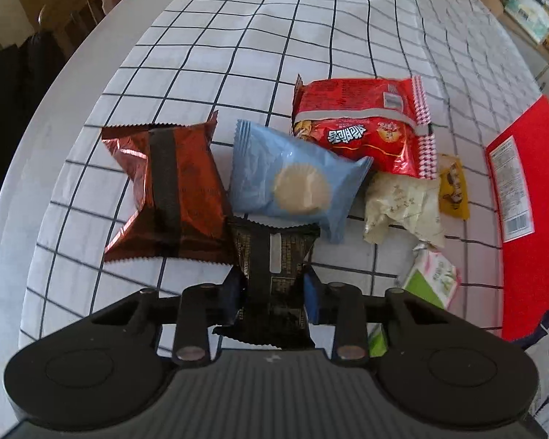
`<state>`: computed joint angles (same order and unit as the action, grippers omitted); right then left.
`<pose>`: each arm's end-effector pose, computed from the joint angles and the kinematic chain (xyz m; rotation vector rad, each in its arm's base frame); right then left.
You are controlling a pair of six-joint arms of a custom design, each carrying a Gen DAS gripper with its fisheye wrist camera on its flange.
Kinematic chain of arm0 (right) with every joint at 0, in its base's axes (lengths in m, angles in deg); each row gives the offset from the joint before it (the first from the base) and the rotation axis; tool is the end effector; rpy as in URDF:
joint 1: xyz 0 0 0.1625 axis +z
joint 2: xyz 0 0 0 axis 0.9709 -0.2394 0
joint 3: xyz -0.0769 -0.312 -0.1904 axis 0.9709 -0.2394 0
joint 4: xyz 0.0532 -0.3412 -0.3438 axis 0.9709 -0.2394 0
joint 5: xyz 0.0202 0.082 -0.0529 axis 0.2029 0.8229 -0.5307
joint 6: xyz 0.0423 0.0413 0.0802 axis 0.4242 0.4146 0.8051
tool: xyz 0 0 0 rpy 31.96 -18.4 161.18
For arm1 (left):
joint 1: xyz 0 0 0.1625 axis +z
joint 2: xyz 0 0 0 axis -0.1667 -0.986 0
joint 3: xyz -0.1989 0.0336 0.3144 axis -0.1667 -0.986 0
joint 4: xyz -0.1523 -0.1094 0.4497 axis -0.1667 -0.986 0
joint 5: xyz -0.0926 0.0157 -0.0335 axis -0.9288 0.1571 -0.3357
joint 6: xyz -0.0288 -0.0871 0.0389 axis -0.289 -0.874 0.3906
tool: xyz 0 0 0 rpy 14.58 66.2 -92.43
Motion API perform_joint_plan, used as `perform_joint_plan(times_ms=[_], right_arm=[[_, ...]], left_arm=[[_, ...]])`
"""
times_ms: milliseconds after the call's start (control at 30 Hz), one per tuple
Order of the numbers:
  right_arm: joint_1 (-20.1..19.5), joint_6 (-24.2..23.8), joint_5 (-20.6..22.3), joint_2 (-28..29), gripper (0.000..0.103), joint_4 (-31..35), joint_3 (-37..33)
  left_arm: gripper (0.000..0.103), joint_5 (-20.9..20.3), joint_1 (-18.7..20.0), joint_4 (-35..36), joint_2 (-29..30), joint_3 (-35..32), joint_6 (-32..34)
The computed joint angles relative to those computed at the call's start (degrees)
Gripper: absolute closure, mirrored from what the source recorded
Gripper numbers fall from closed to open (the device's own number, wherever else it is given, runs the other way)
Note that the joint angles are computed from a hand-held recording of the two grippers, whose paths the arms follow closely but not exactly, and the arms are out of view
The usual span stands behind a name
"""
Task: Organize snacks
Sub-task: 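Carry both packets over the red box with both grippers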
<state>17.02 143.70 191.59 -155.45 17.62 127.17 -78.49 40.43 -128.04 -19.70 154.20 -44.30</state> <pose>0.0956 -0.2107 0.1862 0.4541 -2.3389 0.7502 -0.2162 -0.3525 0.0009 0.1778 2.4139 -0.3886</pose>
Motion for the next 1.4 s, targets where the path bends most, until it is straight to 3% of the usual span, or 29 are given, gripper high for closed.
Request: perform_joint_plan(times_ms=[467,767,1000,1233,1400], right_arm=[[2.8,3.4,0.0,-8.5,0.053,8.2,-3.1],[0.5,0.6,-0.9,-13.4,0.053,10.7,-6.7],[-8.2,-6.1,-6.5,-19.2,0.053,12.5,-8.3],[-24.3,-12.3,-18.5,-22.9,0.053,15.9,-11.2],[-33.7,-17.1,-25.0,-23.4,0.053,17.1,-12.9]], left_arm=[[0.071,-3.0,-10.0,3.9,-11.3,3.6,-5.1],[0.071,-3.5,-15.5,0.6,-7.7,-0.5,-3.5],[0.071,-3.5,-17.8,-5.5,2.1,-6.6,1.8],[0.071,-4.6,-18.3,-9.1,11.9,-13.2,5.9],[0.071,-6.1,-17.2,-9.3,18.7,-18.6,8.0]])
